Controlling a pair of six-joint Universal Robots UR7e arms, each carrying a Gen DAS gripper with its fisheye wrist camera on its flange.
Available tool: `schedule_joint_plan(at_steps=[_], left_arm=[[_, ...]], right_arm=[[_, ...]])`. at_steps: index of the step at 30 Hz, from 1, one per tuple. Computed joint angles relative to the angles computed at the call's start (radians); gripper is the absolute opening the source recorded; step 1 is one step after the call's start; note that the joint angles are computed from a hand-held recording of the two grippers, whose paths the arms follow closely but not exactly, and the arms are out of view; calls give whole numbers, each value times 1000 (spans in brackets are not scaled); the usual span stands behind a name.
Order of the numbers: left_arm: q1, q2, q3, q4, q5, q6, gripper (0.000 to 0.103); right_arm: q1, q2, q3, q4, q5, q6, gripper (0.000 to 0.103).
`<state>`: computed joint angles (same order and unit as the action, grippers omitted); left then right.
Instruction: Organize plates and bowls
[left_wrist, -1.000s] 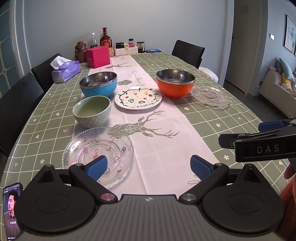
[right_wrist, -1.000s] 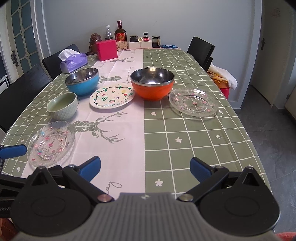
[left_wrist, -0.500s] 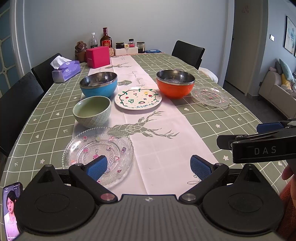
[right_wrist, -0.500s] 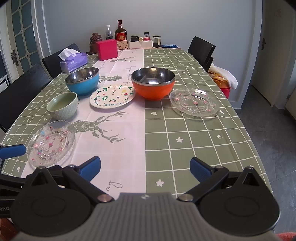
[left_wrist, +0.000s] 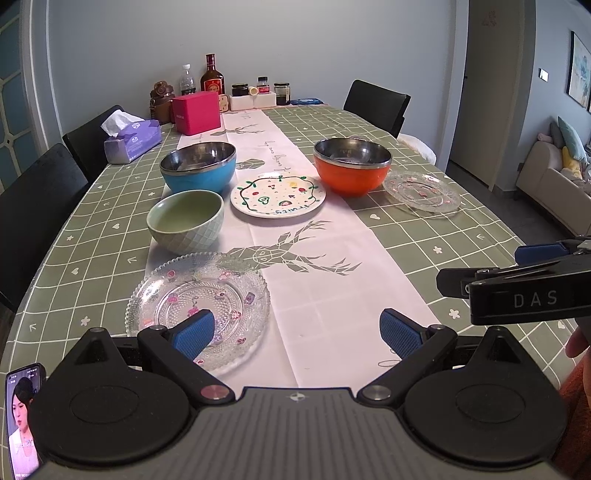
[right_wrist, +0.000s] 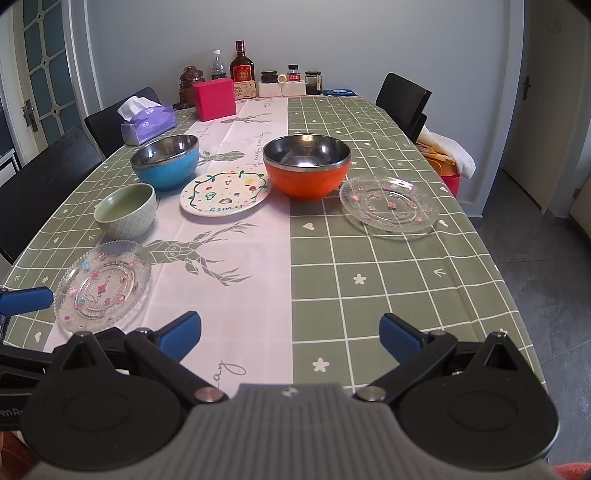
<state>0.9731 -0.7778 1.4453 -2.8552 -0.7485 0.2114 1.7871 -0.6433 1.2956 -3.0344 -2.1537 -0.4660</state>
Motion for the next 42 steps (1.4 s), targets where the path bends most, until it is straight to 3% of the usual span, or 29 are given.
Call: schedule_joint_plan(at_steps=[26, 30, 38, 42], left_arm=[[5, -1, 3, -13, -7, 22, 103], [11, -6, 7, -23, -44, 46, 103], [36, -21, -13, -19, -95, -11, 103], [52, -28, -27, -37, -148, -2, 90]], right_arm=[[-4, 1, -1, 1, 2, 5, 100], [-10, 0, -1, 10, 13, 11, 100], [-21, 7, 14, -63, 64, -17, 100], [-26, 9, 13, -75, 114, -39, 100]])
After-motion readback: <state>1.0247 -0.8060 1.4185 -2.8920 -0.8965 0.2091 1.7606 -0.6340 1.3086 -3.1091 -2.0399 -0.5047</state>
